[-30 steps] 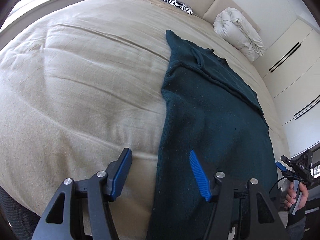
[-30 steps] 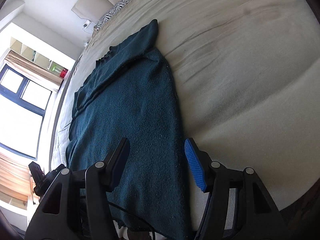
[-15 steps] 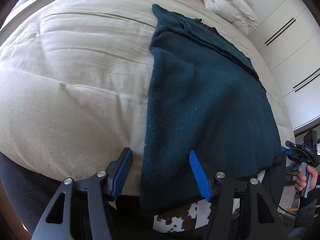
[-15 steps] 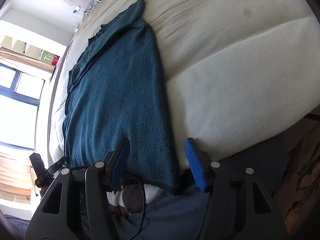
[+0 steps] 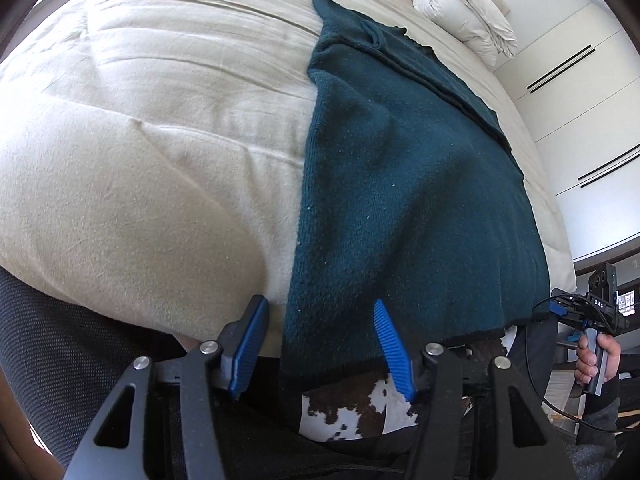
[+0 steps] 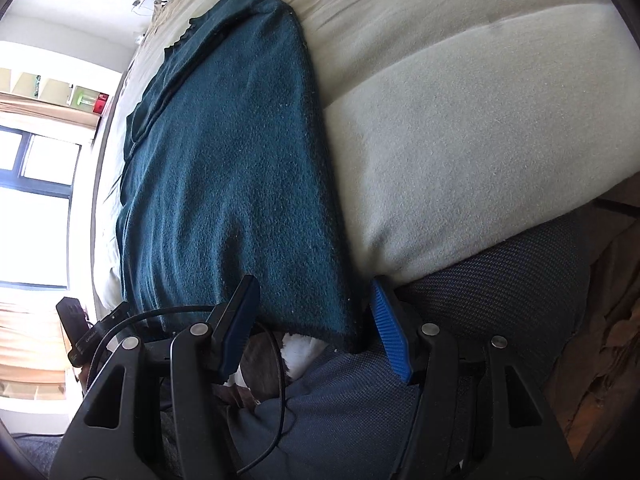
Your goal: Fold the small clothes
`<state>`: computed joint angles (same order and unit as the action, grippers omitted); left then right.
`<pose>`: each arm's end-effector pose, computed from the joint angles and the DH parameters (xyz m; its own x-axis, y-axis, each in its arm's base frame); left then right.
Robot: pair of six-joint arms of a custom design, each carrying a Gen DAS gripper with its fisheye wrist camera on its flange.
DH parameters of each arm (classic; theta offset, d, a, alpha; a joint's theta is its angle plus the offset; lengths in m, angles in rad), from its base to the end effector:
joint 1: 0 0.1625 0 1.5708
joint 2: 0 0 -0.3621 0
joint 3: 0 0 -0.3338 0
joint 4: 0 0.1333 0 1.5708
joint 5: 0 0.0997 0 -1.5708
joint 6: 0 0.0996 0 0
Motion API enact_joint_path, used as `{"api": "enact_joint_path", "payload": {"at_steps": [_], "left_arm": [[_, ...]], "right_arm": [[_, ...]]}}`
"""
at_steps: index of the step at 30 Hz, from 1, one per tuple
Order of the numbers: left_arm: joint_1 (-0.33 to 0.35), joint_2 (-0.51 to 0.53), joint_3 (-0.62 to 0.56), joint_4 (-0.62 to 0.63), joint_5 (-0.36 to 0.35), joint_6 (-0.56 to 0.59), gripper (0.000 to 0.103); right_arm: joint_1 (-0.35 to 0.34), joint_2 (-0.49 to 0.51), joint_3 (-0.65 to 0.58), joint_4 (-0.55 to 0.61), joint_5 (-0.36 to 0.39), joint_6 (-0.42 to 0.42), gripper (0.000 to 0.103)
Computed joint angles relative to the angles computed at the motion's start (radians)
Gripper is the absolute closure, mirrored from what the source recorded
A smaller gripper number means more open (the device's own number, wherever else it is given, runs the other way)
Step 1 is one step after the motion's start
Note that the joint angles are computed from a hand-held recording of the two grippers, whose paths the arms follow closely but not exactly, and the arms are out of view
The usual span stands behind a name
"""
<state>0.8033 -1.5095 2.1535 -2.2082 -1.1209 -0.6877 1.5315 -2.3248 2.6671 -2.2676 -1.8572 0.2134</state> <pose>-0.1425 -0.4020 0.2332 -0.9399 0.0279 -0.3402 0.1264 0.9543 -0.2709 0.0975 -0.1972 0.2594 -0.9252 0.3311 0.1854 0.2382 0.8871 -0.3954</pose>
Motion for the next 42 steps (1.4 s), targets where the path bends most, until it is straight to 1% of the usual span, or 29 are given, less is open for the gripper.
{"api": "enact_joint_path", "payload": {"at_steps": [3, 6, 10, 12, 13, 15, 17, 20, 22, 23, 24, 25, 26, 27, 30, 33, 35, 37, 39, 41, 42], "left_arm": [[0.009, 0.009, -0.015, 0.015, -0.008, 0.011, 0.05], [0.015, 0.014, -0.031, 0.036, -0.018, 0.023, 0.05], [0.027, 0.025, -0.049, 0.053, -0.046, 0.036, 0.05], [0.024, 0.033, -0.059, 0.069, -0.041, 0.038, 0.054], [0.022, 0.038, -0.061, 0.076, -0.037, 0.037, 0.058], [0.02, 0.038, -0.062, 0.087, -0.035, 0.031, 0.064], [0.017, 0.035, -0.062, 0.098, -0.037, 0.031, 0.065], [0.012, 0.033, -0.054, 0.097, -0.04, 0.023, 0.065], [0.009, 0.032, -0.048, 0.091, -0.038, 0.02, 0.065], [0.008, 0.034, -0.048, 0.096, -0.035, 0.021, 0.067], [0.006, 0.037, -0.049, 0.103, -0.03, 0.022, 0.077], [0.006, 0.039, -0.052, 0.115, -0.027, 0.024, 0.089], [0.006, 0.042, -0.055, 0.125, -0.028, 0.028, 0.093], [0.004, 0.042, -0.055, 0.128, -0.028, 0.033, 0.094], [-0.005, 0.039, -0.05, 0.121, -0.021, 0.033, 0.095], [-0.002, 0.029, -0.045, 0.103, -0.028, 0.033, 0.095], [0.011, 0.011, -0.041, 0.077, -0.05, 0.04, 0.095], [0.025, -0.012, -0.036, 0.032, -0.084, 0.049, 0.095], [0.035, -0.029, -0.029, -0.031, -0.128, 0.062, 0.095], [0.042, -0.04, -0.031, -0.074, -0.156, 0.068, 0.095], [0.046, -0.044, -0.03, -0.107, -0.173, 0.07, 0.095]], "right_arm": [[0.017, 0.033, -0.019, 0.015, -0.013, 0.019, 0.048], [0.019, 0.042, -0.041, 0.056, -0.018, 0.028, 0.048], [0.004, 0.045, -0.064, 0.104, -0.015, 0.022, 0.049], [-0.006, 0.065, -0.073, 0.11, -0.013, 0.017, 0.05], [-0.011, 0.075, -0.078, 0.109, -0.011, 0.012, 0.05], [-0.023, 0.091, -0.082, 0.099, -0.005, -0.004, 0.05], [-0.028, 0.105, -0.081, 0.09, -0.003, -0.018, 0.05], [0.001, 0.142, -0.086, 0.08, -0.025, -0.014, 0.052], [0.006, 0.147, -0.088, 0.082, -0.033, -0.013, 0.059], [0.003, 0.144, -0.085, 0.082, -0.035, -0.014, 0.065], [-0.002, 0.138, -0.078, 0.083, -0.034, -0.015, 0.07], [-0.005, 0.131, -0.072, 0.081, -0.032, -0.021, 0.071], [0.0, 0.128, -0.065, 0.074, -0.036, -0.028, 0.073], [0.008, 0.128, -0.063, 0.074, -0.04, -0.027, 0.08], [0.015, 0.099, -0.046, 0.073, -0.038, -0.031, 0.094], [0.032, 0.043, -0.026, 0.051, -0.019, -0.041, 0.096], [0.039, -0.005, -0.019, 0.038, 0.009, -0.044, 0.096], [0.061, -0.026, -0.022, 0.017, 0.017, -0.028, 0.096], [0.066, -0.058, -0.025, -0.012, 0.062, -0.033, 0.096], [0.081, -0.064, -0.033, -0.052, 0.094, -0.023, 0.096], [0.106, -0.043, -0.041, -0.087, 0.084, -0.004, 0.096]]}}
